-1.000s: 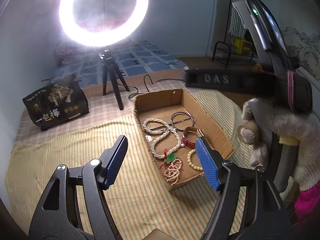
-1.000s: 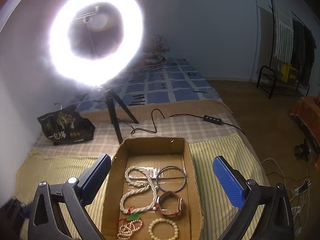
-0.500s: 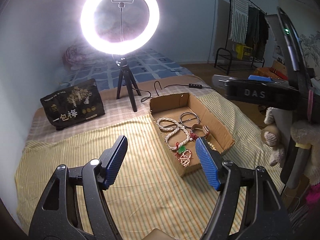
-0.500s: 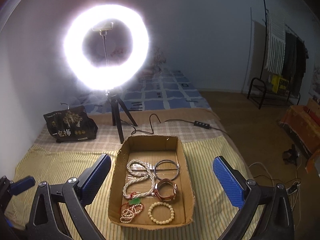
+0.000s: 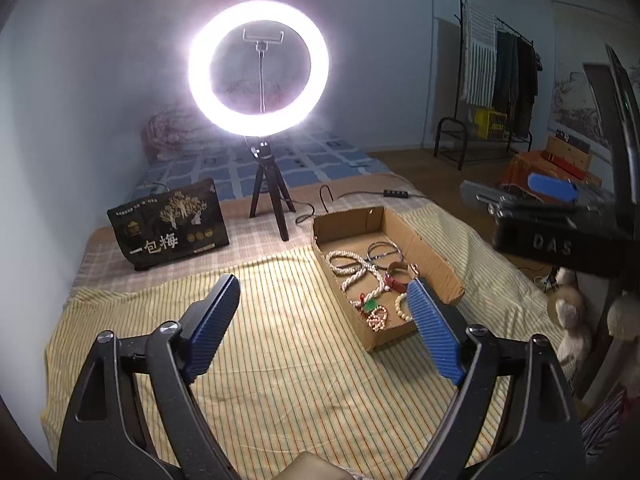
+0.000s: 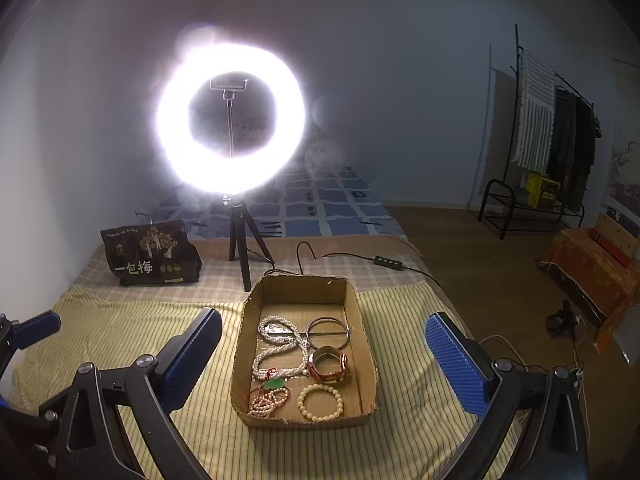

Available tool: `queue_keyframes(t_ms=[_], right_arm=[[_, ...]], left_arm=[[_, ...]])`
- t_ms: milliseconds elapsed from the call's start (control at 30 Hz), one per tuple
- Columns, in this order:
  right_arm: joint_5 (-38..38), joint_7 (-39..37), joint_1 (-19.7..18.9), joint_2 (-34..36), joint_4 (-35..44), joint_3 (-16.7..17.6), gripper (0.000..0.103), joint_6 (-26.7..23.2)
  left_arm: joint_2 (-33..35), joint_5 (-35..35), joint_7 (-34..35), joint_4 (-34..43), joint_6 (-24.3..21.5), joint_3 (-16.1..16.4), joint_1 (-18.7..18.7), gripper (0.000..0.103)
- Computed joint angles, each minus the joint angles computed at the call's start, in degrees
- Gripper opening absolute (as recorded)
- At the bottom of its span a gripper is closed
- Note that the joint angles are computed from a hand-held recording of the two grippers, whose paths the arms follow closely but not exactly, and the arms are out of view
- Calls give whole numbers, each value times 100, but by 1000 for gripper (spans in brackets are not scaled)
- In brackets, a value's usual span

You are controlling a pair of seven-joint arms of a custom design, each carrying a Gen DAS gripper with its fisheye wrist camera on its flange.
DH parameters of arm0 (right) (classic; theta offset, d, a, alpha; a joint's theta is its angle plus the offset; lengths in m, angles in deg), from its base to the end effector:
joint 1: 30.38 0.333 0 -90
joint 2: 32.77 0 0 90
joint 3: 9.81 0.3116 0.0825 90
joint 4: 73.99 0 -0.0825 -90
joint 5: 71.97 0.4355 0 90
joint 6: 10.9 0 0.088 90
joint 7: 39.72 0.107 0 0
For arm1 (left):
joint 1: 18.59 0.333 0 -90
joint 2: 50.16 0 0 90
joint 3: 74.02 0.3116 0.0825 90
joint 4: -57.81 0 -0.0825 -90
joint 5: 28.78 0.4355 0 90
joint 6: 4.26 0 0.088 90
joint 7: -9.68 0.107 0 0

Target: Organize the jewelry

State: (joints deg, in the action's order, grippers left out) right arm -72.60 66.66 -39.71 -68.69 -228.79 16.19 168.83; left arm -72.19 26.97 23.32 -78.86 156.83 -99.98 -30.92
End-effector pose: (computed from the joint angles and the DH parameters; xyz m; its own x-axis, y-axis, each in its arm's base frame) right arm 0.4309 0.1378 0.4924 0.0688 -0.9973 0.0251 -0.5096 -0.0568 -0.8586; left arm 0.3818 -0.3670 0.4896 -0.1975 -0.9803 -0.0018 -0.5249 0.1073 -0.8444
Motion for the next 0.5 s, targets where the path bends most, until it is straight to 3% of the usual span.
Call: queue_keyframes(t_ms=[167, 267, 500], right_arm=[[84, 70, 114, -230, -228, -45, 103, 5], [109, 111, 112, -294, -323, 0, 103, 39], [150, 313, -139, -447, -490, 306, 103, 161]], left_arm=[[-100, 85, -29, -60, -79, -27, -5, 90], [-106, -34, 51, -91, -113, 8, -65, 98], [-126, 229, -101, -75, -304, -144, 1, 102]])
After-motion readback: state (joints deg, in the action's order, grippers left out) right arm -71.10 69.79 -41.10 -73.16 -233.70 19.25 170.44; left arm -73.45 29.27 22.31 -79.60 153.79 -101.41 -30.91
